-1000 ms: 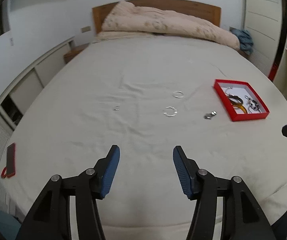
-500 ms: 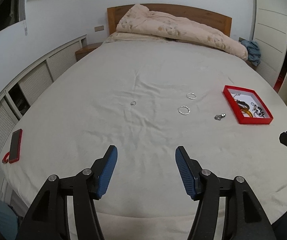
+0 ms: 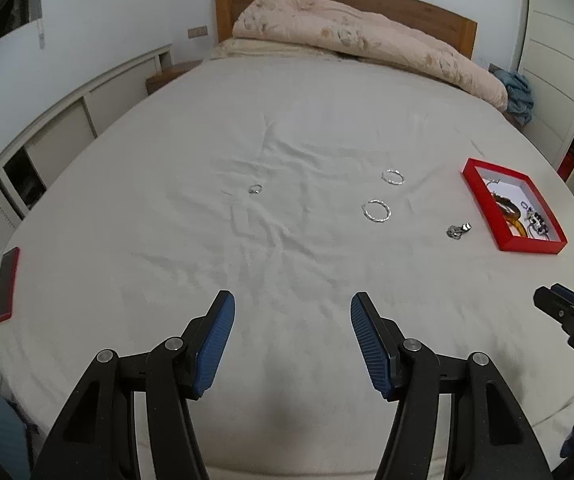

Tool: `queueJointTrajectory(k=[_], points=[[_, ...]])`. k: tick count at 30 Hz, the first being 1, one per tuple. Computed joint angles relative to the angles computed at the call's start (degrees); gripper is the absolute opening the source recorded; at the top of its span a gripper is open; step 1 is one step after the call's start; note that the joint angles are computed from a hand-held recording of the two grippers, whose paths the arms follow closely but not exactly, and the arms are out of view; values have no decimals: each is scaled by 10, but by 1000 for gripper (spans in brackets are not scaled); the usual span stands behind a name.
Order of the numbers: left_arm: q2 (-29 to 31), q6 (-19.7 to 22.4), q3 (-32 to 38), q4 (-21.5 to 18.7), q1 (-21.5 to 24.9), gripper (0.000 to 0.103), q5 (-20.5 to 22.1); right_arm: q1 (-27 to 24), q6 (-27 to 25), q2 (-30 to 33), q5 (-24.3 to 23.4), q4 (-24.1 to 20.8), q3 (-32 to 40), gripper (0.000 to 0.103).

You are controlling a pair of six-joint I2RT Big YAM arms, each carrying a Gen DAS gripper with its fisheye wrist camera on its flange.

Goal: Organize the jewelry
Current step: 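Withdraw both tools and approach the silver watch and twisted silver hoop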

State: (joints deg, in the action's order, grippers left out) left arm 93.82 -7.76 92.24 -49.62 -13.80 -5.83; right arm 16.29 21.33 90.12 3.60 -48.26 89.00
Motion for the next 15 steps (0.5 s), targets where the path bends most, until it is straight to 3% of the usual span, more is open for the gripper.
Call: queueJointTrajectory(k=[15], points=[[140,16,111,-12,-6,61,45,-39,11,123,-43,9,80,45]])
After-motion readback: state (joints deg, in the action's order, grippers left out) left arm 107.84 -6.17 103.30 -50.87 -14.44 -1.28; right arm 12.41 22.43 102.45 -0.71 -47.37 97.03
